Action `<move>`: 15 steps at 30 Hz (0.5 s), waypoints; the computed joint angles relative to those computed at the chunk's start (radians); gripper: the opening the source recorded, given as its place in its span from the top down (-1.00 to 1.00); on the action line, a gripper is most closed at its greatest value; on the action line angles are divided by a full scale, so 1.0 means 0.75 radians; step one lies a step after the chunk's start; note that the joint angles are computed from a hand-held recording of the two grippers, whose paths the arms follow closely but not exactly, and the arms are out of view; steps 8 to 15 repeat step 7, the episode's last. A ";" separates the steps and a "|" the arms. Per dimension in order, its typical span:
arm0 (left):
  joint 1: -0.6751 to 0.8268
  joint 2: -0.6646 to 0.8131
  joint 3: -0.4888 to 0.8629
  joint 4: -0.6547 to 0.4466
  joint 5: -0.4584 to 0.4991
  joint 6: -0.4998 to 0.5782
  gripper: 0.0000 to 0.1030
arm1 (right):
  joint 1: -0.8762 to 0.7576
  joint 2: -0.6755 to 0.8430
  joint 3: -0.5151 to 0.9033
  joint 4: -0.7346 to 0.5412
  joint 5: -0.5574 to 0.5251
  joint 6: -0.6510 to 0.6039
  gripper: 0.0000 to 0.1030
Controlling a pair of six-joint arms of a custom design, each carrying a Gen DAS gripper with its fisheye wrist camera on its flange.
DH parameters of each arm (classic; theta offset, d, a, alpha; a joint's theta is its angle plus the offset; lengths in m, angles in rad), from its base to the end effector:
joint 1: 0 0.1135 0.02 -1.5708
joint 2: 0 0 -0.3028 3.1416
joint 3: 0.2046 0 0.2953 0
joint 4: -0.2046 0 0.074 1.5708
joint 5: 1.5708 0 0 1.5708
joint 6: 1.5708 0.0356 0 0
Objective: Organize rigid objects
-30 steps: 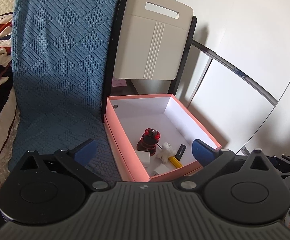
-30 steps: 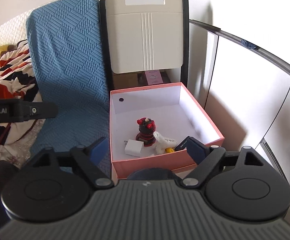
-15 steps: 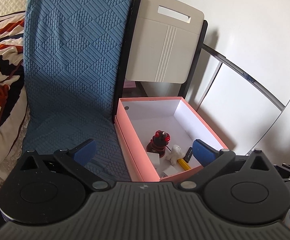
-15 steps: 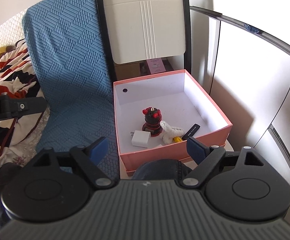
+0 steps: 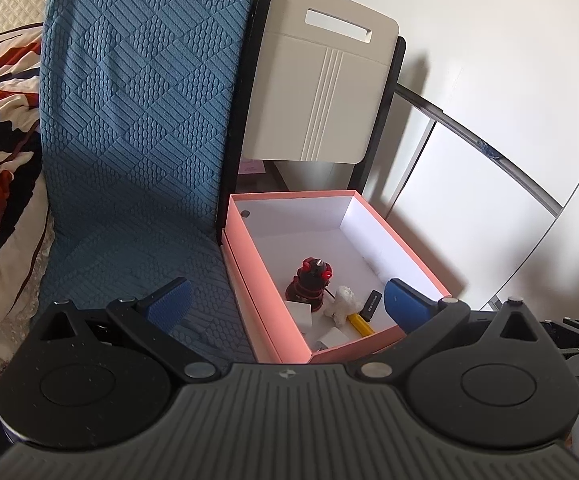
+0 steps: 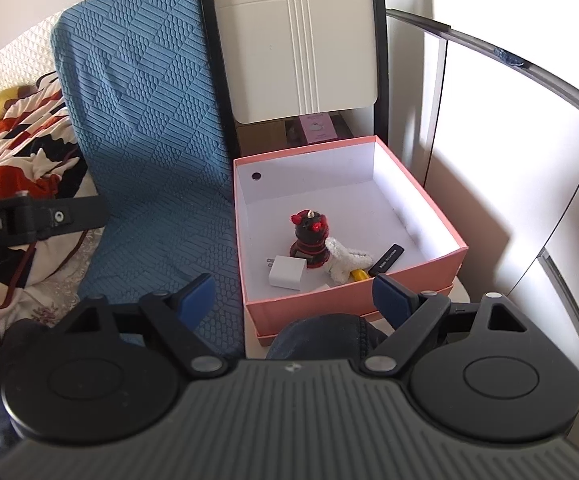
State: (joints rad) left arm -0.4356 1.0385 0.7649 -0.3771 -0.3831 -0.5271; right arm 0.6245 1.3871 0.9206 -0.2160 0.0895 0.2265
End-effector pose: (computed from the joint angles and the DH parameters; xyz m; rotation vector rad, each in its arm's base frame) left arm 0.2287 -0.0918 0.2892 -0.3061 2.1483 -0.1242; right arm 0.2735 0.1932 0.2657 -0.4020 2.2386 0.3539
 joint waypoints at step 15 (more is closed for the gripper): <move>-0.038 0.021 0.016 0.005 -0.029 -0.013 -1.00 | 0.003 0.012 0.007 -0.013 0.017 0.000 -0.69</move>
